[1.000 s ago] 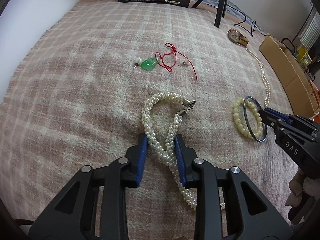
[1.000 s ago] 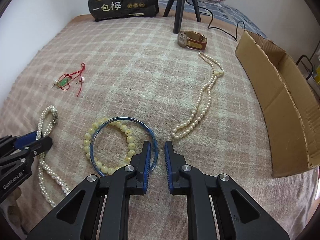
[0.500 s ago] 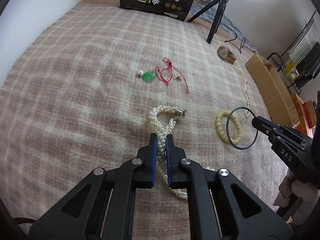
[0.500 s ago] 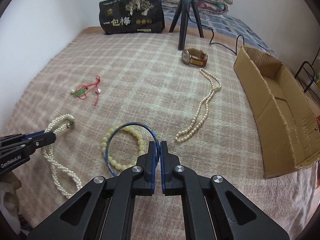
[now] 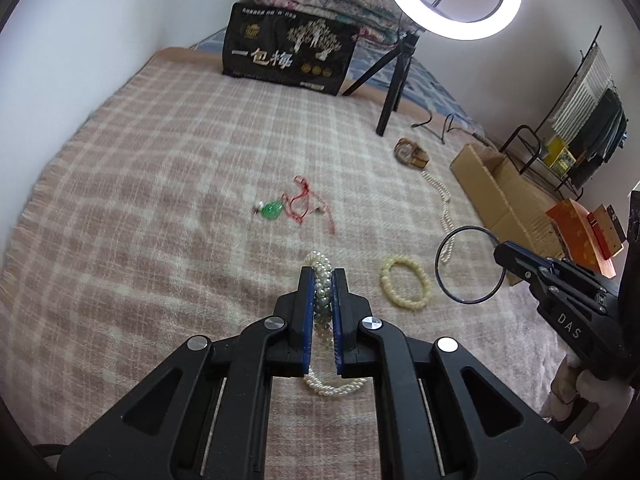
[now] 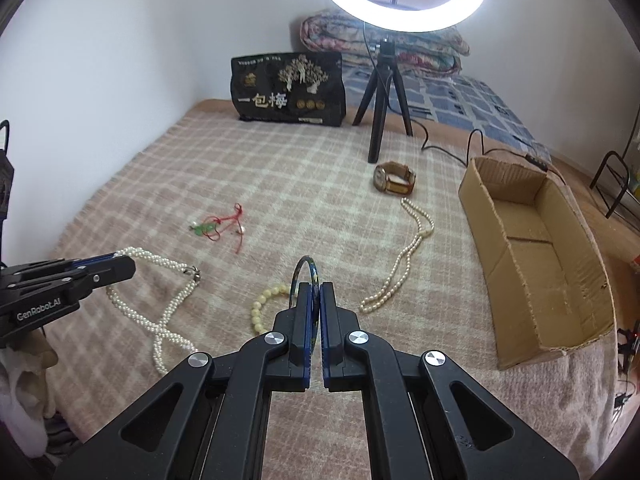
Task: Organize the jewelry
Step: 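Close the left tool on the pearl bracelet while the right tool grips the blue bangle, then carry both items to the cardboard box and open both tools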
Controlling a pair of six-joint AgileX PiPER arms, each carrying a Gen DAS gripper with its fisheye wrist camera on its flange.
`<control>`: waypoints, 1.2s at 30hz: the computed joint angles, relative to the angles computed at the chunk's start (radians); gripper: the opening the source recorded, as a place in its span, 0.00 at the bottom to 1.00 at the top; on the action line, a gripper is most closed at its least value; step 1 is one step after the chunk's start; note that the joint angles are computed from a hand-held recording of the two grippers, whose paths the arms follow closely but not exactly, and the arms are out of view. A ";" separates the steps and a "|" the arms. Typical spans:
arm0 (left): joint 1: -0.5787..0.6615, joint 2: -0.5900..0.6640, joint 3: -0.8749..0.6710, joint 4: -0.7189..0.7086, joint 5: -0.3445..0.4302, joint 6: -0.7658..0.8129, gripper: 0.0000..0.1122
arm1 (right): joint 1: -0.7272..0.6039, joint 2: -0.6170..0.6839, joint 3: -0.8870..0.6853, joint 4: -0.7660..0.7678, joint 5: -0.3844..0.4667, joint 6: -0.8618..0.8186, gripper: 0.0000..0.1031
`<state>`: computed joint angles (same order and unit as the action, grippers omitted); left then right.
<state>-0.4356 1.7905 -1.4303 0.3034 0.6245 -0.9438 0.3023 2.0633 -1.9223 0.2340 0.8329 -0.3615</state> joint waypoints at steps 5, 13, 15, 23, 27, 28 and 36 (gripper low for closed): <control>-0.033 -0.014 -0.039 0.061 0.017 -0.029 0.05 | -0.026 -0.051 0.043 0.021 -0.027 -0.019 0.02; -0.093 -0.046 -0.077 0.219 0.054 -0.116 0.05 | -0.065 -0.102 0.084 0.052 -0.050 -0.053 0.02; -0.101 -0.054 -0.092 0.234 0.055 -0.121 0.05 | -0.071 -0.110 0.088 0.054 -0.054 -0.057 0.02; -0.115 -0.036 -0.236 0.181 0.084 -0.037 0.05 | -0.122 -0.119 0.050 0.078 -0.040 -0.061 0.02; -0.117 0.005 -0.335 0.150 0.109 0.013 0.05 | -0.154 -0.108 0.007 0.089 -0.023 -0.056 0.02; -0.117 0.023 -0.371 0.138 0.118 0.032 0.05 | -0.163 -0.106 -0.004 0.092 -0.018 -0.055 0.02; -0.126 0.220 -0.760 0.041 0.240 0.210 0.05 | -0.235 -0.050 -0.143 0.093 0.043 -0.033 0.02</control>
